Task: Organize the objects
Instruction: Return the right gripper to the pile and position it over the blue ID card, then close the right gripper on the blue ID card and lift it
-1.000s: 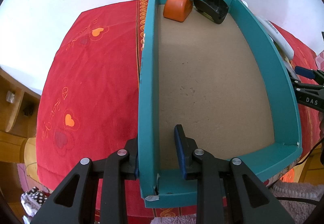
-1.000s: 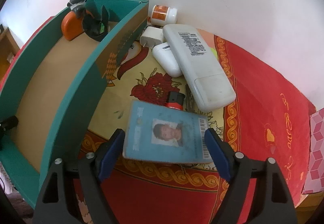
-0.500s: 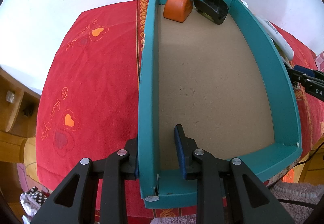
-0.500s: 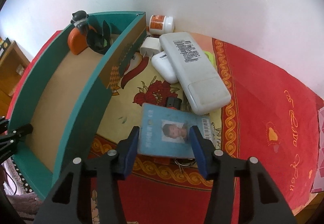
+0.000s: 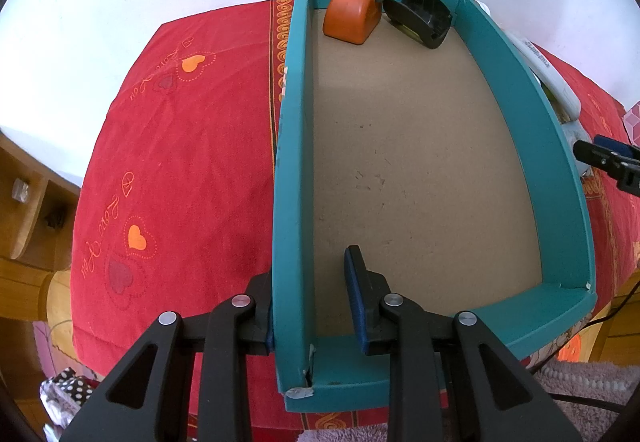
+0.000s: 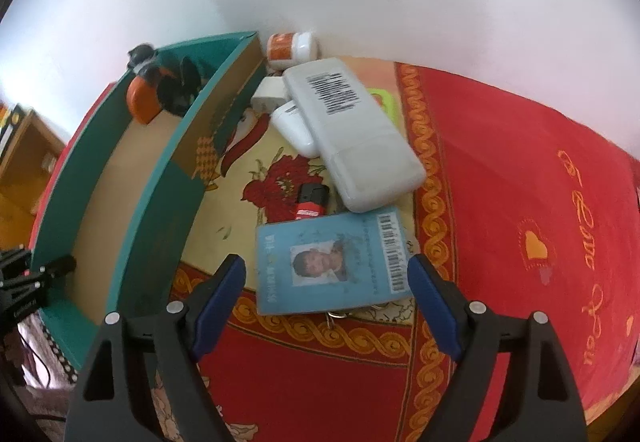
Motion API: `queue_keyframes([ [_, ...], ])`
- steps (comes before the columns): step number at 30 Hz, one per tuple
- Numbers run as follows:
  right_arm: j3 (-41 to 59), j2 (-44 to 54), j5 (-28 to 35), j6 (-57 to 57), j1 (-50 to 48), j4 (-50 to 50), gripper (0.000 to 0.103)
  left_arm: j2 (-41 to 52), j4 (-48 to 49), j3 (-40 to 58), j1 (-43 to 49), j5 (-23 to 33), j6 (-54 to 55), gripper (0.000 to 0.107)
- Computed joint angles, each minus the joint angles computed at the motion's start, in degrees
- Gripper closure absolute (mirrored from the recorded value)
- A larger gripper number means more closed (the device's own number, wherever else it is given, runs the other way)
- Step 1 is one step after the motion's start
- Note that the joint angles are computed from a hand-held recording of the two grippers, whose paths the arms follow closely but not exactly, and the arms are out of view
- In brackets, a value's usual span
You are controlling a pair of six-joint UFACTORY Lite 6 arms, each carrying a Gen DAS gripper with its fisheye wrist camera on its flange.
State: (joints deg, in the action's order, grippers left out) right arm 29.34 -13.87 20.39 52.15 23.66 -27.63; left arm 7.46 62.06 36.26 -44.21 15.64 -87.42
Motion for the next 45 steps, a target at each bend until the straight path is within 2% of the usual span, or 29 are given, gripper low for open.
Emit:
queue_keyframes([
  [7, 5.78, 9.68, 1.55, -2.32, 1.75, -2.46, 0.019, -0.07, 0.04, 0.07, -0.3, 0.27, -0.1, 0.079],
  [12, 8.35, 12.46, 2.14, -4.64, 1.25, -1.82, 0.019, 0.11, 0.23, 0.22, -0.42, 0.38, -0.36, 0.079],
  [15, 7.38, 9.67, 1.05, -11.24, -0.6, 5.09, 0.019, 0.3, 0.41, 0.35, -0.59, 0.44, -0.76, 0.079],
  [18, 7.39, 9.49, 0.86, -22.03, -4.18, 15.12, 0.0, 0.29, 0.59, 0.33, -0.6, 0.43, -0.98, 0.079],
  [20, 8.07, 10.46, 1.43, -22.62, -5.12, 15.24, 0.0, 0.25, 1.04, 0.29, -0.86, 0.52, -1.69, 0.079],
  [24, 9.99, 13.99, 1.07, -31.1, -6.51, 22.2, 0.0, 0.07, 1.78, 0.1, -1.42, 0.81, -2.84, 0.079],
  [29, 15.0, 21.86, 1.51, -27.9, -4.79, 17.14, 0.0, 0.0, 1.51, 0.12, -1.79, 1.03, -2.78, 0.079],
  [34, 18.83, 28.16, -0.1, -27.0, -4.77, 17.18, 0.0, -0.01, 1.16, 0.24, -2.02, 1.16, -2.42, 0.079],
  [38, 19.94, 29.49, 0.46, -29.21, -5.93, 18.75, 0.002, -0.14, 1.04, 0.14, -2.07, 1.18, -2.34, 0.079],
  [40, 20.21, 29.29, 0.59, -28.08, -6.63, 18.12, 0.008, -0.19, 1.02, 0.12, -2.08, 1.19, -2.32, 0.079],
  [45, 20.3, 29.36, 0.59, -23.91, -7.54, 14.51, 0.009, -0.22, 0.98, 0.13, -2.09, 1.21, -2.37, 0.079],
])
